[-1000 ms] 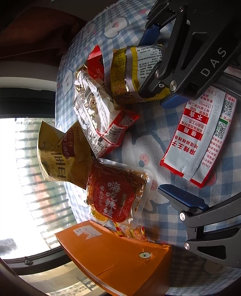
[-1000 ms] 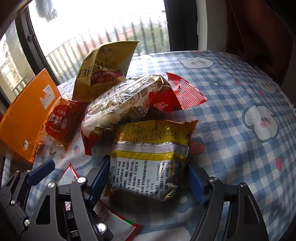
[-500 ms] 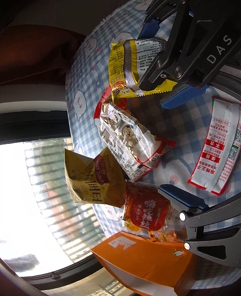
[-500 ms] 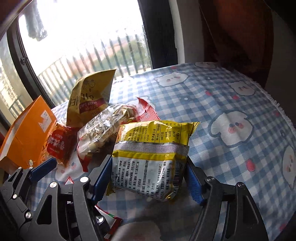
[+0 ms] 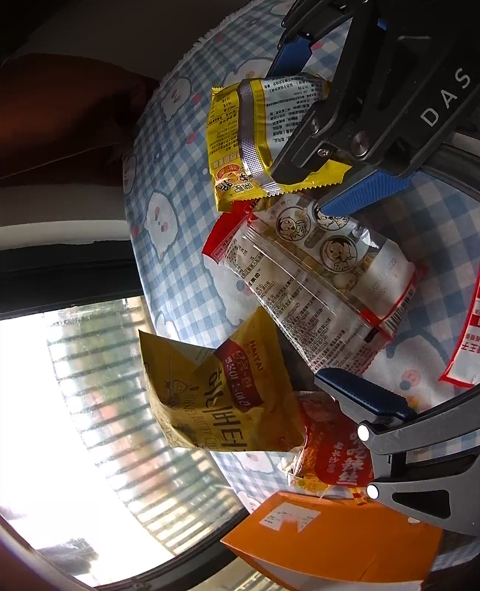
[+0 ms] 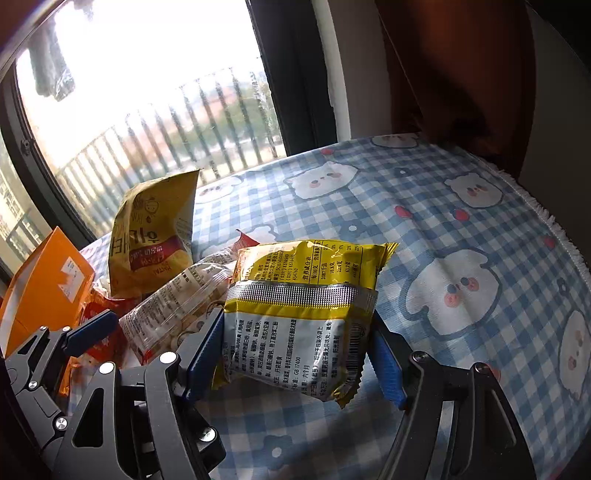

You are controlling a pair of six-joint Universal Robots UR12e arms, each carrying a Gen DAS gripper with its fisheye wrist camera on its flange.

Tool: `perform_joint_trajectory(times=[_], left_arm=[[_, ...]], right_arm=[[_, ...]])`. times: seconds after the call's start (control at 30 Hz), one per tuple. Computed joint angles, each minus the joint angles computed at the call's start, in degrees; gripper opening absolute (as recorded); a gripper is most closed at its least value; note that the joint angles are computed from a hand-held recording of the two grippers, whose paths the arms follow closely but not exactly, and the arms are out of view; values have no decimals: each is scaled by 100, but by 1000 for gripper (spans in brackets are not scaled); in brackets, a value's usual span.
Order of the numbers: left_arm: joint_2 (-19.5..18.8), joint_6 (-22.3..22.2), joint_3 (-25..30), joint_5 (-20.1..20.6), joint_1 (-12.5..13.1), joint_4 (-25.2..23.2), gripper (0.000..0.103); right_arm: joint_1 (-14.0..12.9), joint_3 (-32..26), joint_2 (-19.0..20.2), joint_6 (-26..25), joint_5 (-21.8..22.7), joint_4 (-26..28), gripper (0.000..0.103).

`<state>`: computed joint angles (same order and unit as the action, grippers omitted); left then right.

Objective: Organize snacks
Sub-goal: 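Hold the yellow-and-white packet with the right tool while the left tool reaches the white cartoon packet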

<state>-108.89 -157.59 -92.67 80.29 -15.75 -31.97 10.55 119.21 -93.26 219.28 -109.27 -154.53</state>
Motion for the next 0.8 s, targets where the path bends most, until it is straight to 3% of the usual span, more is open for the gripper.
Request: perform_joint_trajectory(times=[0.4, 0.6, 0.8], left_arm=[[-127, 439, 52, -638, 66, 99, 101], [-236, 739, 103, -519, -23, 245, 102], [-379, 767, 314, -656, 8, -216, 102]], right_arm=[[-48, 4, 106, 112, -227, 6, 74], [-83, 3, 134, 209, -290, 92, 74], [-106, -1, 157, 311, -363, 247, 74]])
